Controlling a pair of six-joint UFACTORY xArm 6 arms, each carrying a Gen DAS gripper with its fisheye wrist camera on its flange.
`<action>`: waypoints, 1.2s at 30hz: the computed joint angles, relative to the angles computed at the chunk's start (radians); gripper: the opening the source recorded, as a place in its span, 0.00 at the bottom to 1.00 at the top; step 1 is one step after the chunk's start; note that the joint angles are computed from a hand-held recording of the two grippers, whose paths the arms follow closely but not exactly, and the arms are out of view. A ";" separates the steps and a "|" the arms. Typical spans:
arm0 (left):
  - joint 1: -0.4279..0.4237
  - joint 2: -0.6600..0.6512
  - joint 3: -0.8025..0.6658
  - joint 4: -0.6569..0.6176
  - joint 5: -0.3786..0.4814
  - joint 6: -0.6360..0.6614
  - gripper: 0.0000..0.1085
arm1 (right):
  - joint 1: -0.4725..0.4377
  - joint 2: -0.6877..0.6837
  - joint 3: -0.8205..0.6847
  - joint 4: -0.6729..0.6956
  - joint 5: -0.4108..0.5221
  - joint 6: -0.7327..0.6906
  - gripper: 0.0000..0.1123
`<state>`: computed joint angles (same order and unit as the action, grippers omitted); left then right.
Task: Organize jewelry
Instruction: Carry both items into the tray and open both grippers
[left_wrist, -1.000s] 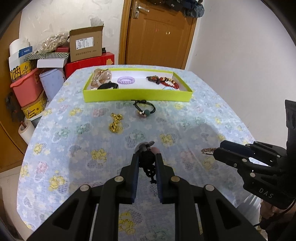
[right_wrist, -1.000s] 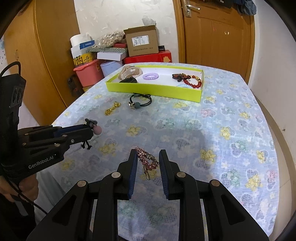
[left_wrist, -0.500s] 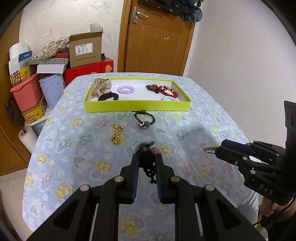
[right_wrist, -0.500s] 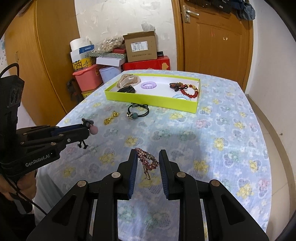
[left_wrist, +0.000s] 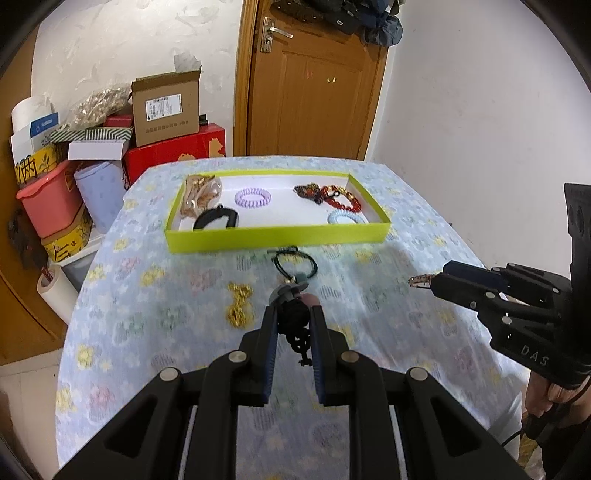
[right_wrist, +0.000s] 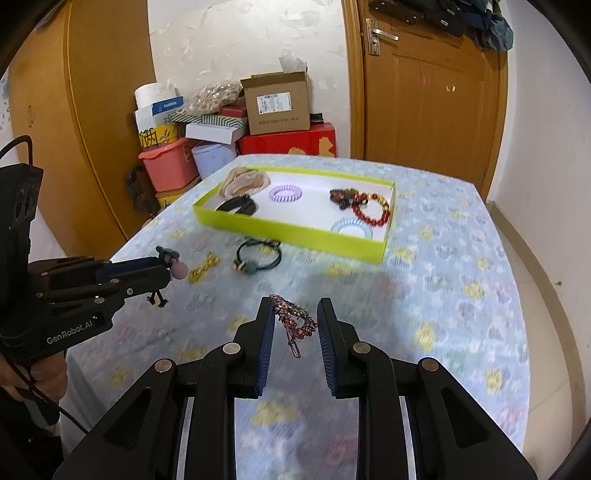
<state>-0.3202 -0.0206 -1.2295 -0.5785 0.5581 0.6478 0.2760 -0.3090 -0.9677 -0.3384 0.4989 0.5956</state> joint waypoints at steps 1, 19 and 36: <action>0.000 0.013 -0.016 0.003 0.000 -0.003 0.16 | -0.006 0.009 -0.008 0.005 -0.004 -0.009 0.22; -0.006 0.384 -0.492 0.072 0.092 -0.070 0.16 | -0.113 0.326 -0.331 0.153 -0.041 -0.233 0.22; -0.001 0.676 -0.852 0.154 0.241 -0.160 0.17 | -0.140 0.560 -0.515 0.373 0.012 -0.413 0.22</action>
